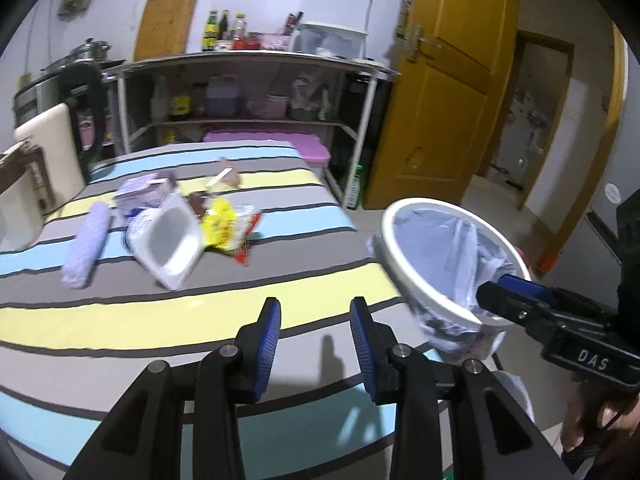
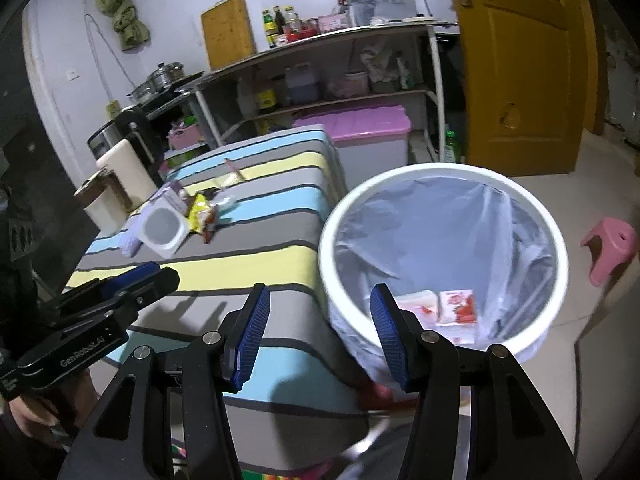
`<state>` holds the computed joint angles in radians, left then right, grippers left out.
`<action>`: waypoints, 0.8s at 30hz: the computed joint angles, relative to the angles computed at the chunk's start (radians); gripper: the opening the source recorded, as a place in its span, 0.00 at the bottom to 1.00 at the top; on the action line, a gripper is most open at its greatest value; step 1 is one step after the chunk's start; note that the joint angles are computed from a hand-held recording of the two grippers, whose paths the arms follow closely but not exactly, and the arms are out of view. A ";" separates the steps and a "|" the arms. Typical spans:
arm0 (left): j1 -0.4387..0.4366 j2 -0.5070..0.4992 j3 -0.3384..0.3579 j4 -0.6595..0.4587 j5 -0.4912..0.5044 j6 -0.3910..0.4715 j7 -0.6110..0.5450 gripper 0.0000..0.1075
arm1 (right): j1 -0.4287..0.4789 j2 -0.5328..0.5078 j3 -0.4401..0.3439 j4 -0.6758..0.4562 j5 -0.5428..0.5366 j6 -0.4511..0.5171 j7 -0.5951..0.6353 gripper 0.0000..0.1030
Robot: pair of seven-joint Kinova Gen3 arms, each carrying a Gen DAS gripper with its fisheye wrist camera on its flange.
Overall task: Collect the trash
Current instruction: 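Move both open tools back to the table toward the yogurt cup and wrapper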
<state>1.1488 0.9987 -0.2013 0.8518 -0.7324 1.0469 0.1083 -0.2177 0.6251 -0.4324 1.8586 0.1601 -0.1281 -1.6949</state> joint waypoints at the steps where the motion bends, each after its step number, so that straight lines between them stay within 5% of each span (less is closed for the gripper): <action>1: 0.003 -0.001 -0.002 0.005 0.001 0.007 0.006 0.33 | 0.009 0.005 -0.016 -0.003 0.010 -0.002 0.004 0.52; 5: 0.016 -0.031 -0.005 0.074 -0.003 0.008 0.062 0.33 | 0.014 0.021 -0.050 -0.005 0.048 -0.025 0.016 0.52; 16: 0.014 -0.099 0.017 0.225 -0.039 -0.007 0.182 0.33 | 0.060 0.119 -0.207 -0.143 0.055 0.164 0.118 0.52; 24: -0.010 -0.136 0.024 0.312 -0.075 -0.020 0.252 0.33 | 0.004 0.156 -0.190 -0.246 -0.030 0.254 0.219 0.52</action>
